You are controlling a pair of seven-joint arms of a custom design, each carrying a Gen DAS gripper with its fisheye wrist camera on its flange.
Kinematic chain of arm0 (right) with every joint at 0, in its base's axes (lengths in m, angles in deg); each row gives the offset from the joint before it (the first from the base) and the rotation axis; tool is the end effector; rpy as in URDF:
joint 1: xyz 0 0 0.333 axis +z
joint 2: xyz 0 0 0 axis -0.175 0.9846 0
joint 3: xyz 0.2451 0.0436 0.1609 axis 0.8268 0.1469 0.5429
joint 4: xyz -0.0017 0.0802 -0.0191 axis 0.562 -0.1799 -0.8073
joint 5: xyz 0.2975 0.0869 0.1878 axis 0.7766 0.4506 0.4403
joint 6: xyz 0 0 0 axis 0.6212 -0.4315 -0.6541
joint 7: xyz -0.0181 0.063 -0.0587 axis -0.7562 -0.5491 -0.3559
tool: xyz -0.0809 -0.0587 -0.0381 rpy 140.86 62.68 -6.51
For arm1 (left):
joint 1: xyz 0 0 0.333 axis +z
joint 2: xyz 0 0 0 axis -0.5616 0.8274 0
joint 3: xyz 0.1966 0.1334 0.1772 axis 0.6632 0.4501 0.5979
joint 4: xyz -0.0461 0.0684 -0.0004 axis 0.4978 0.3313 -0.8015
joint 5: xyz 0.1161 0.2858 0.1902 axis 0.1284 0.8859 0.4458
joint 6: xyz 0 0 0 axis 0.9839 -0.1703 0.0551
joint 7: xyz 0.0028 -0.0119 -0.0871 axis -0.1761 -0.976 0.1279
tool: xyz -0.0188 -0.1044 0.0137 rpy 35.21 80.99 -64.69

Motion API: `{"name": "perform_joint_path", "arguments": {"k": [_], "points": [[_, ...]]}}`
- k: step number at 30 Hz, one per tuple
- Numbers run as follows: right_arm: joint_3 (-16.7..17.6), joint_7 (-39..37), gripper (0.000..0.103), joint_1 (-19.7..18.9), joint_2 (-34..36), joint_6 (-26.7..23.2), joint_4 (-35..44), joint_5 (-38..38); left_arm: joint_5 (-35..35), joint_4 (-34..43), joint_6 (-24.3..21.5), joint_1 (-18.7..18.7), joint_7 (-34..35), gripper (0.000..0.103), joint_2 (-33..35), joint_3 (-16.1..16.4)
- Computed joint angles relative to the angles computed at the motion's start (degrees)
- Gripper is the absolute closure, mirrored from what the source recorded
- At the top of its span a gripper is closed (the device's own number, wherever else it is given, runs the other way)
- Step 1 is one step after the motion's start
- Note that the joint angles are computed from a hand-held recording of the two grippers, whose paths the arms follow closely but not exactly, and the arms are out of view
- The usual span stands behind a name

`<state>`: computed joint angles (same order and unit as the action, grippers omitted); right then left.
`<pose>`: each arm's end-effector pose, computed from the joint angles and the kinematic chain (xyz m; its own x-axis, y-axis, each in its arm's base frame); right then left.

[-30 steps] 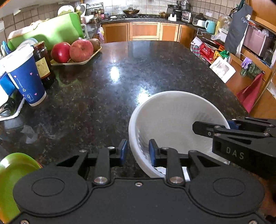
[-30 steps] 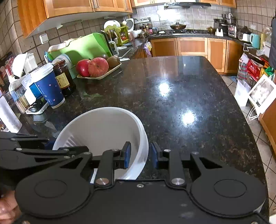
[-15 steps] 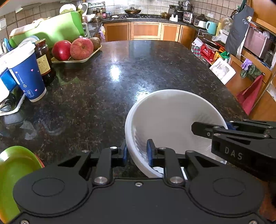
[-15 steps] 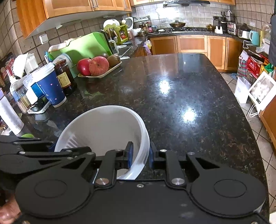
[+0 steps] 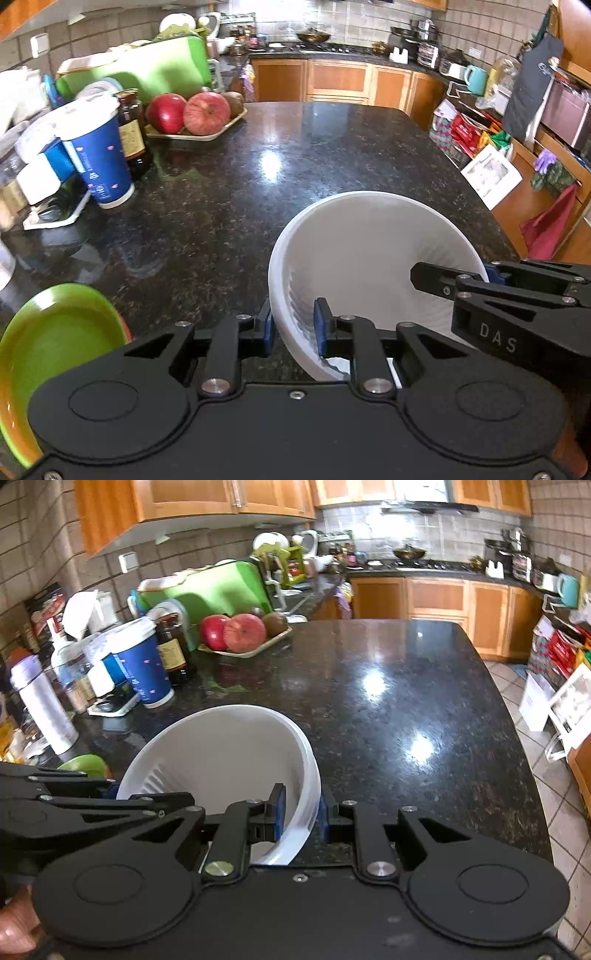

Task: Organize plates and bowls
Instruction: 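Carry the bowls with the left gripper toward the green plate stack, then lower the bowls onto the green plate with the left gripper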

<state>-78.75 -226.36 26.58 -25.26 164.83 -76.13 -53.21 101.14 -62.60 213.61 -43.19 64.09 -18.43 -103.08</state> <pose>0.5467 0.3945 0.3276 -0.1253 -0.9729 -0.1945 -0.6249 0.2297 -0.7462 0.5989 -0.2763 0.3000 -0.4626 -0.8865 0.0119 -0.6601 0.3354 -0.6721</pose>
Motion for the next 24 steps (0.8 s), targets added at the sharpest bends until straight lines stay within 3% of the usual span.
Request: {"name": "perform_joint_path", "arguments": {"k": [7, 14, 19, 24], "points": [[-0.32, -0.41, 0.083, 0.29, -0.62, 3.72, -0.38, -4.52, 3.75, -4.46, 3.18, -10.13, -11.93, 0.075, -4.23, 13.08], [0.13, -2.73, 0.083, 1.09, 0.36, 5.12, 2.01, -4.39, 9.52, -7.83, 5.12, -12.72, -19.86, 0.075, -7.34, 19.01], [0.56, -5.69, 0.083, 3.09, 2.88, 2.48, 6.83, -1.82, 12.01, -10.43, 8.00, -9.31, -19.99, 0.075, -9.16, 18.69], [1.35, -11.44, 0.083, 5.23, 8.44, -1.06, 15.79, 5.31, 12.08, -12.41, 7.99, 2.97, -12.74, 0.075, -10.61, 9.48]]}}
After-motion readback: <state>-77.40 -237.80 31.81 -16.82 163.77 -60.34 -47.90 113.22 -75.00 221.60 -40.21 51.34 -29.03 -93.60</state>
